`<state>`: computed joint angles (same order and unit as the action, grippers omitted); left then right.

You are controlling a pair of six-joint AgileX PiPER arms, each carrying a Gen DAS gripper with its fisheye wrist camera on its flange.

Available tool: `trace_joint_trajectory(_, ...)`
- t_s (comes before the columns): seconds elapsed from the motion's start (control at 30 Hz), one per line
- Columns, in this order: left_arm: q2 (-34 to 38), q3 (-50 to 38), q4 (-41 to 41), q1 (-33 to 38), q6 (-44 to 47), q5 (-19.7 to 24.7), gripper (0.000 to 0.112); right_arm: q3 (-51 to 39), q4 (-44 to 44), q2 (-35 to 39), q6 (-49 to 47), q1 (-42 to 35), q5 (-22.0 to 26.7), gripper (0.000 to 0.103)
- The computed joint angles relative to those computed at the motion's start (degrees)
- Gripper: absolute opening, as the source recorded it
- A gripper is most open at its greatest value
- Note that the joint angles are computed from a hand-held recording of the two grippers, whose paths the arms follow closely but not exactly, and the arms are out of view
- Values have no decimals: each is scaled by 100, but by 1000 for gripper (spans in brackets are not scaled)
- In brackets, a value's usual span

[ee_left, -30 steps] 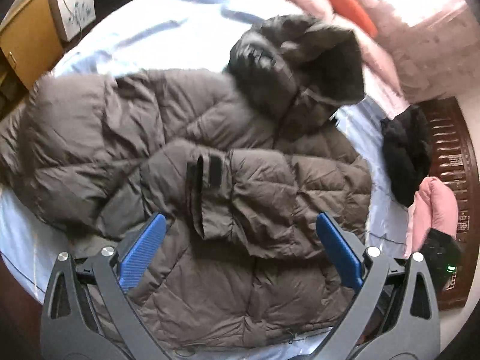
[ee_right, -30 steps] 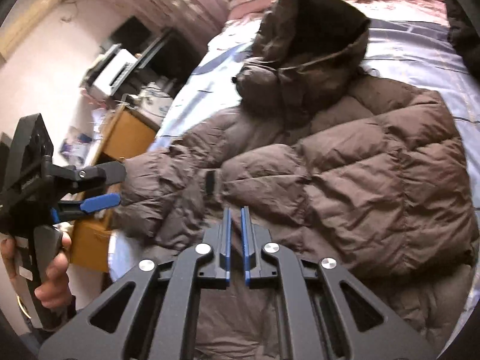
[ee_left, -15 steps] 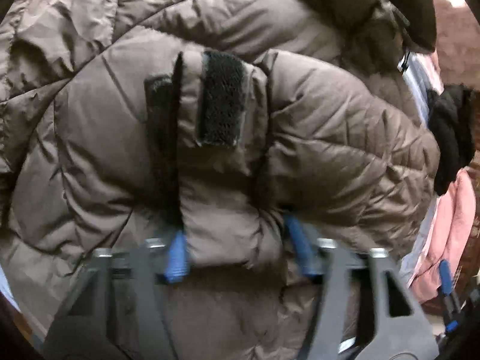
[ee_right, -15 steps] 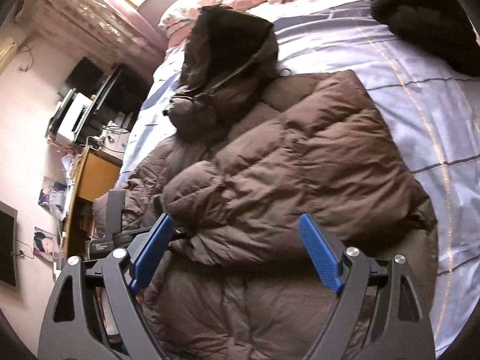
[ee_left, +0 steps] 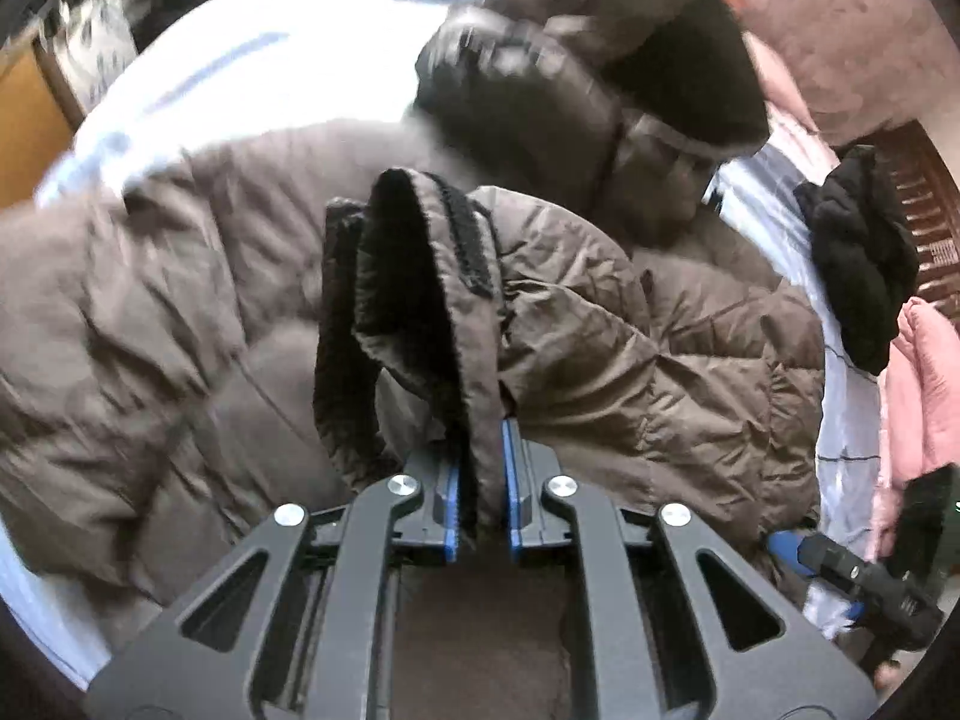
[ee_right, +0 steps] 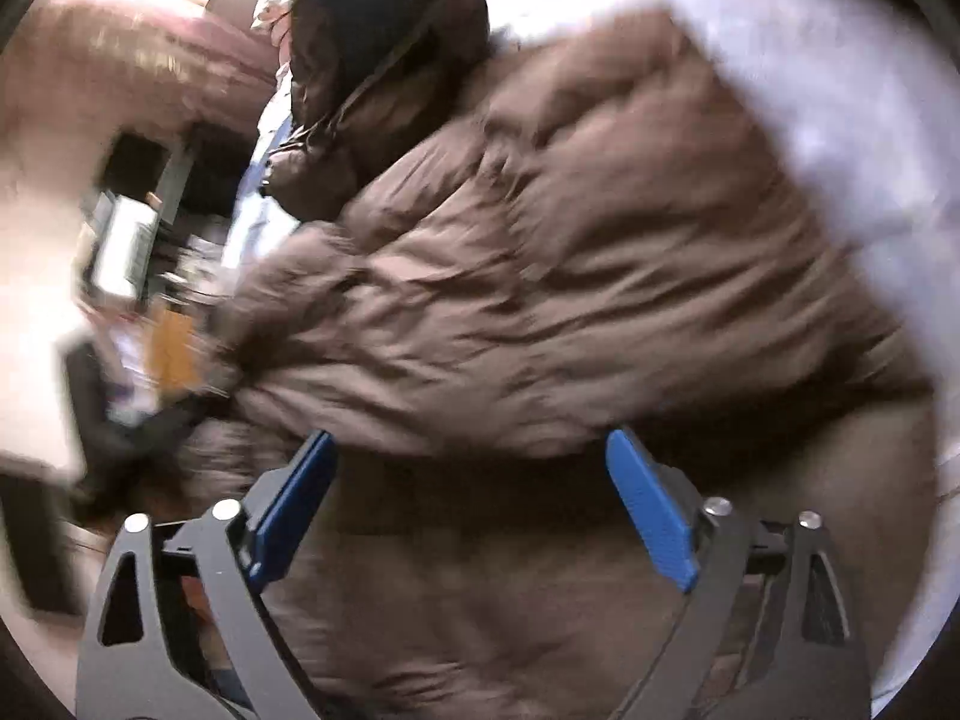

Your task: Fold large clothes

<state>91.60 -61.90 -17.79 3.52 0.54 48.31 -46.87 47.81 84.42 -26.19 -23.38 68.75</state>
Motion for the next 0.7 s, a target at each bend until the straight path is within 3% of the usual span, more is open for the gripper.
trace_joint_trajectory(0.17, -257, -68, -83, -87, 109, 116, 11, 338, 694, 744, -90, -234, -294, 94)
trace_joint_trajectory(0.23, -422, -87, -21, -154, 84, 154, 11, 601, 1131, 615, -192, -532, -608, 81)
trace_joint_trajectory(0.27, -516, -83, 136, -249, -10, 131, 11, 716, 1357, 501, -327, -690, -743, 54)
trace_joint_trajectory(0.3, -634, -60, 505, -463, -261, 29, 11, 734, 1476, 404, -417, -819, -852, 21)
trace_joint_trajectory(0.33, -656, -83, 765, -620, -448, -34, 11, 705, 1488, 351, -456, -877, -886, 11)
trace_joint_trajectory(0.4, -730, -80, 1225, -862, -671, -123, 11, 682, 1471, 64, -417, -926, -1086, 6)
trace_joint_trajectory(0.53, -700, 92, 2073, -1231, -1286, -261, 11, 509, 770, -246, 127, -426, -1756, 5)
trace_joint_trajectory(0.7, -288, 258, 2548, -1371, -1681, -455, 11, 544, 638, 192, 275, -398, -2096, 5)
